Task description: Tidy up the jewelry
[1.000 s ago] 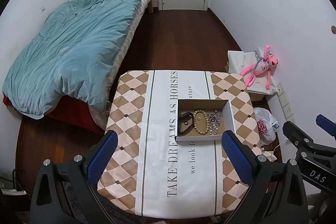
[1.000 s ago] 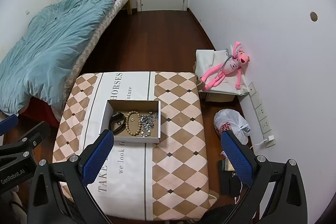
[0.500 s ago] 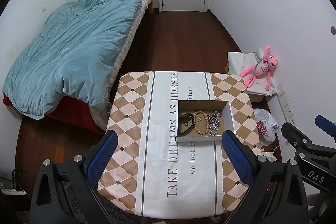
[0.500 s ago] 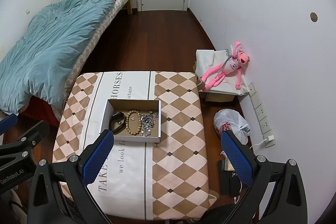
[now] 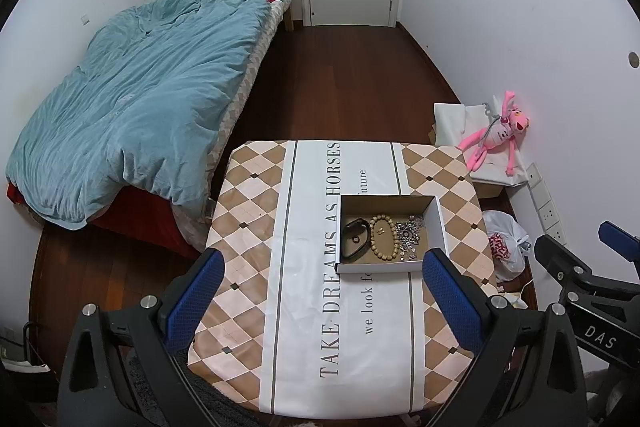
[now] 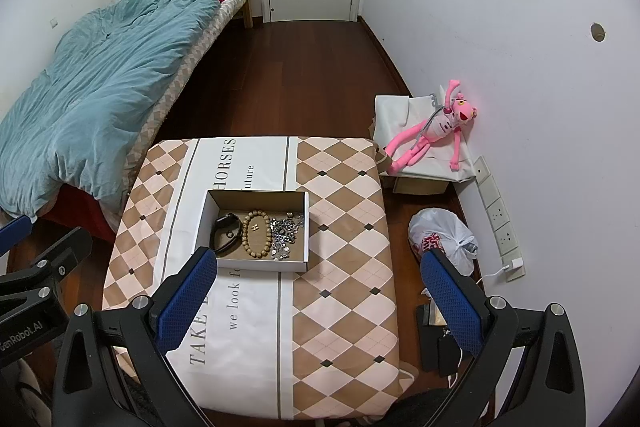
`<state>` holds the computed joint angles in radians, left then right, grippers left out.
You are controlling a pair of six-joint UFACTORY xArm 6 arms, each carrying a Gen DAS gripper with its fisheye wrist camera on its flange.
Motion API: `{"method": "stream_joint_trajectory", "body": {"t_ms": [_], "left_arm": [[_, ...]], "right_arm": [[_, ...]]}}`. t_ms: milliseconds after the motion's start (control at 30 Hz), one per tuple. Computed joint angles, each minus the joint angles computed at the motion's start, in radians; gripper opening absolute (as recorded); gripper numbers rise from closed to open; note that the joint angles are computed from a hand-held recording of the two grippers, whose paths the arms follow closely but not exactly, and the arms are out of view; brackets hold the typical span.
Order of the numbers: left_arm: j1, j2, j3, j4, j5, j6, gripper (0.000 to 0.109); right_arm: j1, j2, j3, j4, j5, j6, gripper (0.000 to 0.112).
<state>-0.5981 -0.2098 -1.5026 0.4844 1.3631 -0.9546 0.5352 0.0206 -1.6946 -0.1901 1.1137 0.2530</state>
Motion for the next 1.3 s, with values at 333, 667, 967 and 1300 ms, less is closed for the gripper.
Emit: {"method": "stream_joint_trajectory", "body": {"t_ms": [333, 667, 967, 1300], "left_arm": [[-0.002, 0.004, -0.012, -0.001, 0.011, 0.002, 0.101], [-0.003, 0.006, -0.018, -0.003, 0.013, 0.004, 0.101], [-0.003, 0.004, -0.016, -0.004, 0.013, 0.004, 0.101], [-0.006, 0.010, -0.026, -0.005, 0.018, 0.002, 0.101]], "right_arm": [[-0.004, 0.006, -0.015, 0.005, 0.006, -0.007, 0.103], [-0.004, 0.005, -0.013, 0.005, 0.006, -0.008, 0.103], [-0.004, 0.004, -0.014, 0.002, 0.008, -0.007, 0.103], [-0.004, 0.004, -0.015, 0.004, 0.008, -0.006, 0.103]]}}
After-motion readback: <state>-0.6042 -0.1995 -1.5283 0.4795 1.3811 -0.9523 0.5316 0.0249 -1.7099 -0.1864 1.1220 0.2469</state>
